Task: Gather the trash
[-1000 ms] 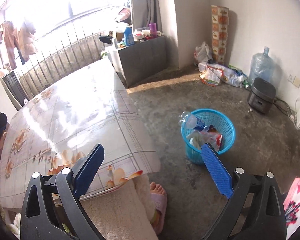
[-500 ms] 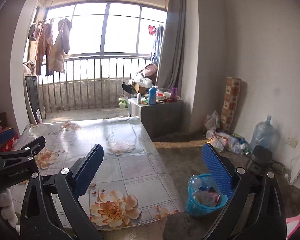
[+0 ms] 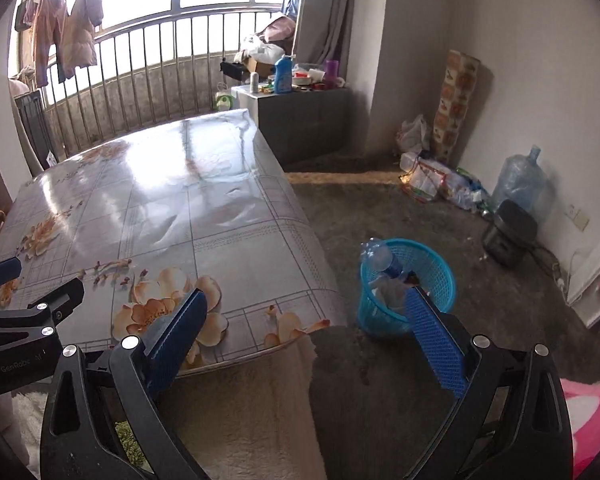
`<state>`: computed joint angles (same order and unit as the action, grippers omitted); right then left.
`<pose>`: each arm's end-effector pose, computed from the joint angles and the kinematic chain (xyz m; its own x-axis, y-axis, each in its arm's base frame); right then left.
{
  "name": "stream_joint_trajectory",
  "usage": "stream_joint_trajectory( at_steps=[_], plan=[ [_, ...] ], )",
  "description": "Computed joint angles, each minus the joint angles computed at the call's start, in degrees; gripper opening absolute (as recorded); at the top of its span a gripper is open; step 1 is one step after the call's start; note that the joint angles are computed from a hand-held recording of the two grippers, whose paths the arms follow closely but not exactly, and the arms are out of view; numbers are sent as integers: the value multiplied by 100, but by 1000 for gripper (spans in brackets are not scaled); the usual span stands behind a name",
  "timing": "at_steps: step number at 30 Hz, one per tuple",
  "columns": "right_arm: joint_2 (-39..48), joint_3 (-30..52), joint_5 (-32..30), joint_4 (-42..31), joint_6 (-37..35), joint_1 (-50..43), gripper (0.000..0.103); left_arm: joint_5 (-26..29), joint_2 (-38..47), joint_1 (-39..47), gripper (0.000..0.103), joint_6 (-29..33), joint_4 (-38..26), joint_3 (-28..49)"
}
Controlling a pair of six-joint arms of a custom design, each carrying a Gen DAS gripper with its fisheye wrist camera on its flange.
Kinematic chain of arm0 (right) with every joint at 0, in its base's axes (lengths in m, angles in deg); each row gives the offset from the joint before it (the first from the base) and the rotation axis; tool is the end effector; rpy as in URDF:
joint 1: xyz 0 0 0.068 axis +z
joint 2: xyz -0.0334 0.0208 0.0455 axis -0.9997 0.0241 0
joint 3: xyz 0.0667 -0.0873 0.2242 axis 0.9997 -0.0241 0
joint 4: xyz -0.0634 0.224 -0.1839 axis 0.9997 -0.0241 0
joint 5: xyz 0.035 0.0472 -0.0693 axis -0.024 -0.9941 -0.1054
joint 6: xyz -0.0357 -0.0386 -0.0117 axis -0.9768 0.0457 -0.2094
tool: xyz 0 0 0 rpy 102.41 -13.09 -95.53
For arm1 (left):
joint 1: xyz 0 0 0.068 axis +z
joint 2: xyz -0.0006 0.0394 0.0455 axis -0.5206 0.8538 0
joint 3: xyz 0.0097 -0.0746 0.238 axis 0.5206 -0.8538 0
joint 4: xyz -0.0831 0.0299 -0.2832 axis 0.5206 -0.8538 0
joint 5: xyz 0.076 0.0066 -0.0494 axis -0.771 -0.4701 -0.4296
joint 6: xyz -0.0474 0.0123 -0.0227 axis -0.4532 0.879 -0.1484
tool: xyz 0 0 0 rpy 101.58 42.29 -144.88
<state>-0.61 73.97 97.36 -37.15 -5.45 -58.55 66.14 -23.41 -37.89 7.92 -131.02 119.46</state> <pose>0.2156 0.1112 0.4243 -0.6758 -0.1253 -0.7264 -0.1118 0.9915 -0.0670 0.1781 -0.0113 0.4258 -0.7738 -0.0676 -0.6298 -0.1656 0.9813 0.0982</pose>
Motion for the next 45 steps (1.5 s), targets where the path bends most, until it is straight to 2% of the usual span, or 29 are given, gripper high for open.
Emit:
stream_joint_trajectory(
  at_steps=[3, 14, 45],
  plan=[
    [101, -123, -146, -381, 135, -138, 95, -112, 129, -179, 97, -29, -111, -73],
    [190, -7, -40, -856, 235, -451, 95, -279, 425, -327, 97, 40, -246, -63],
    [309, 280, 148, -1012, 289, -241, 95, -65, 358, -37, 97, 69, -238, -90]
  ],
)
